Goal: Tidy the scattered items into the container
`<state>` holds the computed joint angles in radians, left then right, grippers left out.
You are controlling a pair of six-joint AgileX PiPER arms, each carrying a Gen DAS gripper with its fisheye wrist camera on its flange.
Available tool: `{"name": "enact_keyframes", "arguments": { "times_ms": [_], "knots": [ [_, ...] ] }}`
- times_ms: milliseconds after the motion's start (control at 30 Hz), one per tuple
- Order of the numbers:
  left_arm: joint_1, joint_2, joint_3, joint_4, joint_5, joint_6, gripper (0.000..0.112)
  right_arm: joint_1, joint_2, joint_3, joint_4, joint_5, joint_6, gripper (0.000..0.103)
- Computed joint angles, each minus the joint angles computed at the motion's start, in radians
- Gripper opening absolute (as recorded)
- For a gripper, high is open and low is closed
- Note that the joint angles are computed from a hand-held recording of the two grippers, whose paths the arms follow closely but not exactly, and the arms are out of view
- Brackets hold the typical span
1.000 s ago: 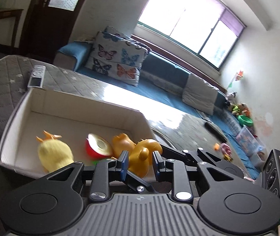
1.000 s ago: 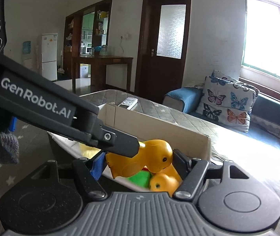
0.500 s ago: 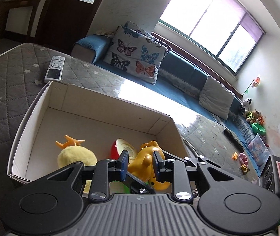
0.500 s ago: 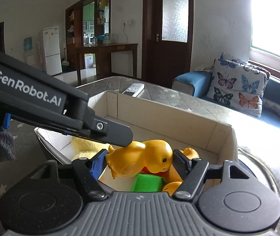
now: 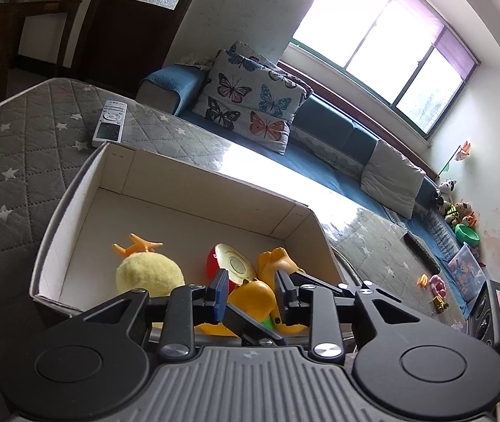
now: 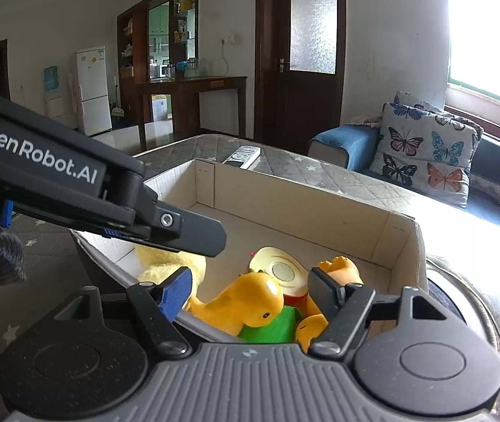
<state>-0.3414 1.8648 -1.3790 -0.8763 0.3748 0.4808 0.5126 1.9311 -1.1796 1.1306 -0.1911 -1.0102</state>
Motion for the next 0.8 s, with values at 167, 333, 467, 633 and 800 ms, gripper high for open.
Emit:
{"name": "enact_keyframes", "arguments": {
  "times_ms": [167, 333, 467, 633, 800],
  "knots": [
    [-0.009, -0.043, 0.045, 0.012, -0.025, -0.005, 0.032, 0.026, -0.039, 0.046, 0.005, -0.041, 0.01, 0.075],
    [-0.02, -0.085, 0.097, -0.001, -0.044, 0.022, 0.032, 0.054, -0.091, 0.101, 0.043, -0.076, -0.004, 0.077],
    [-0.032, -0.117, 0.139, 0.001, -0.058, 0.025, 0.032, 0.078, -0.125, 0.14, 0.085, -0.1, -0.031, 0.078],
    [-0.053, -0.156, 0.194, 0.016, -0.082, 0.014, 0.032, 0.118, -0.172, 0.206, 0.099, -0.141, -0.009, 0.08],
    [-0.082, -0.184, 0.242, 0.067, -0.111, -0.03, 0.032, 0.153, -0.209, 0.266, 0.118, -0.178, 0.017, 0.081]
  ]
}}
